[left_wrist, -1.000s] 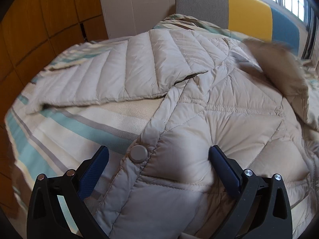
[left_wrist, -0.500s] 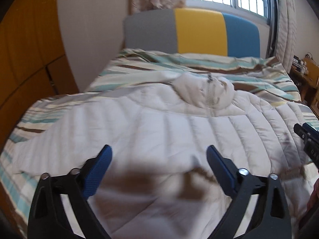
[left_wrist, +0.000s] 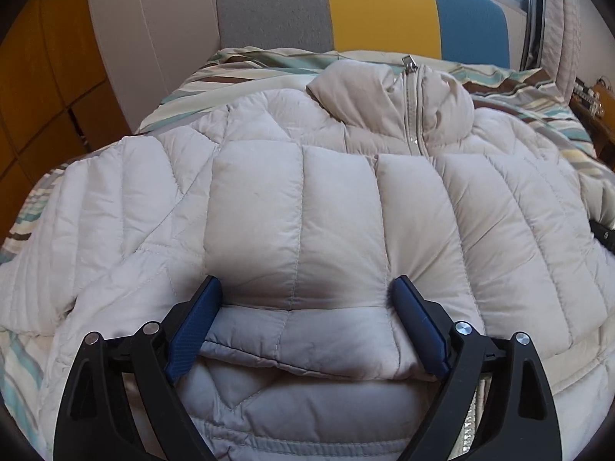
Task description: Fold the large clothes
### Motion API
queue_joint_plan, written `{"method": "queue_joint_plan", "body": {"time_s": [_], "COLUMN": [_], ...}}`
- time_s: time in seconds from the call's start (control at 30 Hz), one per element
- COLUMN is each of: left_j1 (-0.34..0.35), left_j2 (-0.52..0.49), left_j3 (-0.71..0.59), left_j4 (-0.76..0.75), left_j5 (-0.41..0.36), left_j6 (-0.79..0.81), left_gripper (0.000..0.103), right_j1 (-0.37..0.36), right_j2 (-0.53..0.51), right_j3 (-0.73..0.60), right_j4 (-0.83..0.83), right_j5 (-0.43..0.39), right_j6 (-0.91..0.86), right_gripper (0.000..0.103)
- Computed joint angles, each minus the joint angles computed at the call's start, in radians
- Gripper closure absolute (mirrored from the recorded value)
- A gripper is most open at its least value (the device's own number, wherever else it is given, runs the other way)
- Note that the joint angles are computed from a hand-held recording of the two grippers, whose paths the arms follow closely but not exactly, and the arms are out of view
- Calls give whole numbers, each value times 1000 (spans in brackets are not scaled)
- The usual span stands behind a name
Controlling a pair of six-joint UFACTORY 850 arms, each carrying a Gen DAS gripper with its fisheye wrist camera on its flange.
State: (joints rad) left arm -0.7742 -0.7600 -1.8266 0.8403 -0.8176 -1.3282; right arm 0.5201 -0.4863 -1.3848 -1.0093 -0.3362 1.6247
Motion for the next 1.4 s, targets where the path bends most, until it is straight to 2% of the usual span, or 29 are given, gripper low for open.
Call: {"method": "queue_joint_plan", "body": {"time_s": [0.07, 0.13, 0.23, 0.3, 0.37, 0.43, 0.47, 0.6, 0.7, 0.8, 0.87, 0.93, 1.1, 1.4], "left_j1": [3, 6, 5, 5, 5, 3, 3, -1, -14, -37, -36, -33, 0, 8], "left_j2": [5, 12, 2, 0, 2, -3, -3, -3, 53, 89, 74, 28, -153, -117], "left_j3": [10, 21, 7, 4, 6, -2, -3, -19, 35, 59, 25, -51, -279, -198], "left_j4": [-1, -5, -4, -4, -2, -1, -1, -13, 45, 174, 183, 152, -61, -67], "left_j5": [11, 19, 9, 5, 3, -5, -9, -34, 15, -8, -17, -54, -182, -111], "left_j6": [-6, -8, -3, -1, -2, 2, 3, 18, -30, -211, -231, -192, 60, 30], "left_gripper": [12, 12, 12, 12, 12, 12, 11, 8, 8, 8, 8, 8, 7, 3], "right_j1": [8, 6, 23, 50, 66, 78, 79, 111, 114, 117, 115, 111, 110, 111], "right_j2": [1, 15, 85, 127, 133, 94, 77, 30, 30, 35, 37, 34, 30, 32], "right_j3": [-4, 7, 72, 108, 112, 83, 77, 27, 34, 45, 48, 44, 37, 41], "right_j4": [2, -10, -183, -250, -203, -83, -50, -45, -65, -82, -85, -84, -84, -91], "right_j5": [-23, -13, 6, -17, -35, -93, -95, -192, -191, -187, -183, -179, -184, -191], "right_j6": [-14, -1, 172, 202, 133, -12, -52, -110, -90, -68, -64, -65, -71, -71], "right_gripper": [78, 77, 69, 68, 69, 72, 72, 71, 71, 71, 71, 71, 71, 71]}}
